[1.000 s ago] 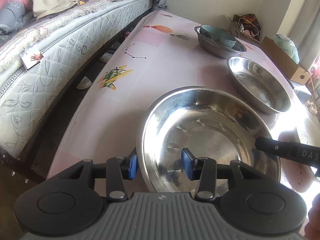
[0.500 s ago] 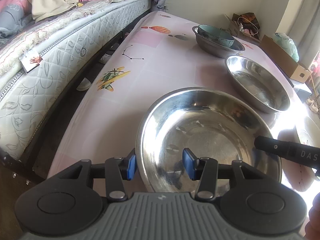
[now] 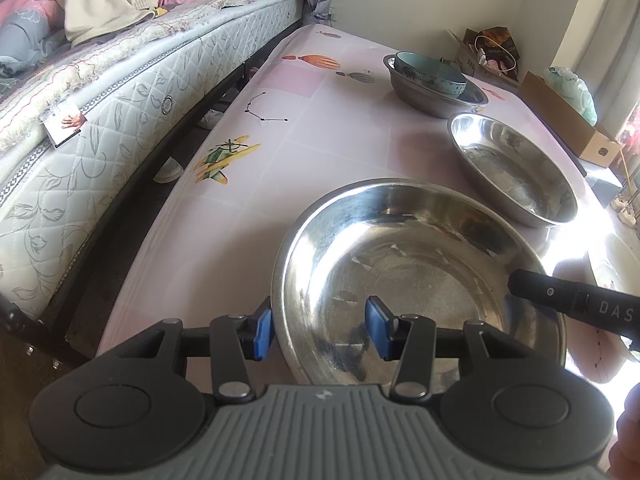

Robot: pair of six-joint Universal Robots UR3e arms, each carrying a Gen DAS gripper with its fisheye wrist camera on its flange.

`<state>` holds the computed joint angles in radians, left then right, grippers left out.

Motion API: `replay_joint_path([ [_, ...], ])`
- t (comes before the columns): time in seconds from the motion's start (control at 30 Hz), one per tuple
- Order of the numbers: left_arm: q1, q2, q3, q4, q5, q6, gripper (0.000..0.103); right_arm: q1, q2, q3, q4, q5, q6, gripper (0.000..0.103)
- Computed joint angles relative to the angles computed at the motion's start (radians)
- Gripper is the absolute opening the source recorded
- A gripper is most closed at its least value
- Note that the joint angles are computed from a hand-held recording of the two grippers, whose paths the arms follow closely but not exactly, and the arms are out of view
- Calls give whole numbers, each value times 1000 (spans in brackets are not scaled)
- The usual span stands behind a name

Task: Organize plates and bowls
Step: 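Carry the steel plate with both tools toward the other steel plate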

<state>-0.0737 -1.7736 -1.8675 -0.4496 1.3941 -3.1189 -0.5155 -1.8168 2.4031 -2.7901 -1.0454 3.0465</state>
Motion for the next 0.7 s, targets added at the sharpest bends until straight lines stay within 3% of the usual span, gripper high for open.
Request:
replay_joint_path([
  [0.7, -6, 39, -7, 2, 1, -5, 48, -17, -50, 5, 20, 18, -13, 22],
])
